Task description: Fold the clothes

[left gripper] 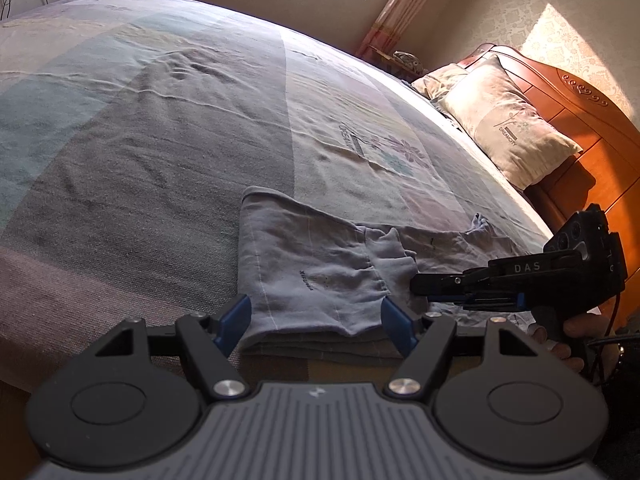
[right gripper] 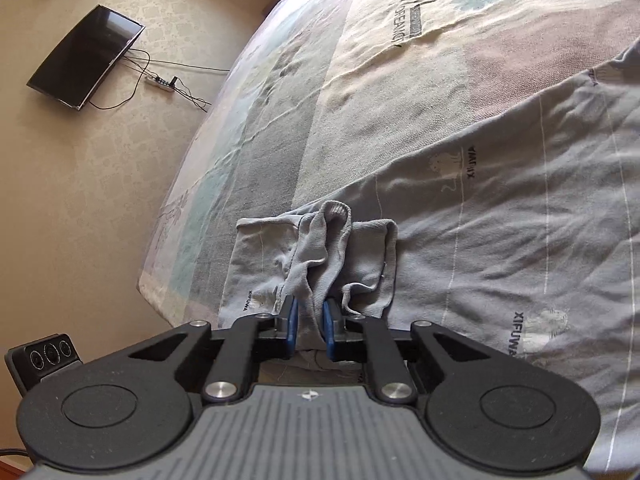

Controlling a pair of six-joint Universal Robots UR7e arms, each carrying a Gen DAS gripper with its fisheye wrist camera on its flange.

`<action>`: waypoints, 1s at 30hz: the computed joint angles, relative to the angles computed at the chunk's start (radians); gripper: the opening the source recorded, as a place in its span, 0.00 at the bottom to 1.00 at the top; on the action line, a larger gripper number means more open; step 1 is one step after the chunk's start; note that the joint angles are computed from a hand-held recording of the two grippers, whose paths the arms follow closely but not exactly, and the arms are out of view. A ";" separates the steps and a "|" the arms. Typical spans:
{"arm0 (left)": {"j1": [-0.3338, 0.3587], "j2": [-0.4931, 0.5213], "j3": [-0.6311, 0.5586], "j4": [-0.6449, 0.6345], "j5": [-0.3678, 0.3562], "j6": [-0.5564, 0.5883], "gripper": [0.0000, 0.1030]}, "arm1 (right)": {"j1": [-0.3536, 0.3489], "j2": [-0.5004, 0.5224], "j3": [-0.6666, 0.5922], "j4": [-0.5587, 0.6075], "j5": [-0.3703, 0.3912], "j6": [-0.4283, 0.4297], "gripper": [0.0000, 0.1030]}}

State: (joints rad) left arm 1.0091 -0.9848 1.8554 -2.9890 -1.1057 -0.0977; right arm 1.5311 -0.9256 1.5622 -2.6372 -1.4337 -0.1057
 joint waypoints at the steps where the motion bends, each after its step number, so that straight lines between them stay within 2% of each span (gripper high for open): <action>1: 0.000 0.000 -0.001 0.001 -0.001 0.002 0.70 | 0.001 -0.003 0.003 0.000 0.000 -0.003 0.08; 7: 0.009 0.007 -0.015 0.014 -0.016 0.014 0.70 | 0.022 -0.022 0.025 -0.015 -0.058 -0.036 0.06; 10: 0.020 0.016 -0.031 0.041 -0.034 0.010 0.70 | 0.023 -0.017 0.015 -0.003 -0.104 -0.007 0.11; 12: 0.023 0.020 -0.041 0.064 -0.032 0.006 0.70 | 0.019 -0.022 0.019 -0.004 -0.106 0.011 0.13; 14: 0.020 0.020 -0.047 0.062 -0.024 0.030 0.70 | 0.026 -0.034 0.025 -0.020 -0.103 -0.008 0.13; 16: 0.019 0.021 -0.063 0.056 -0.027 0.050 0.70 | 0.046 -0.035 0.023 -0.055 -0.119 -0.071 0.15; 17: 0.021 0.022 -0.076 0.052 -0.032 0.058 0.70 | 0.061 -0.029 0.017 -0.074 -0.135 -0.131 0.19; 20: 0.034 0.036 -0.141 0.066 -0.074 0.066 0.70 | 0.105 0.011 -0.018 -0.095 -0.178 -0.335 0.21; 23: 0.055 0.071 -0.211 0.097 -0.138 0.099 0.80 | 0.131 0.062 -0.033 -0.116 -0.251 -0.490 0.22; 26: 0.074 0.123 -0.268 0.139 -0.161 0.128 0.80 | 0.138 0.092 -0.007 -0.179 -0.326 -0.580 0.22; 30: 0.100 0.179 -0.327 0.191 -0.138 0.112 0.80 | 0.120 0.083 0.013 -0.194 -0.287 -0.557 0.24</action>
State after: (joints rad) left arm 1.1095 -0.8057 1.5281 -2.7981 -1.2434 0.0144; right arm 1.6514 -0.8431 1.5749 -2.8317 -1.7209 -0.6625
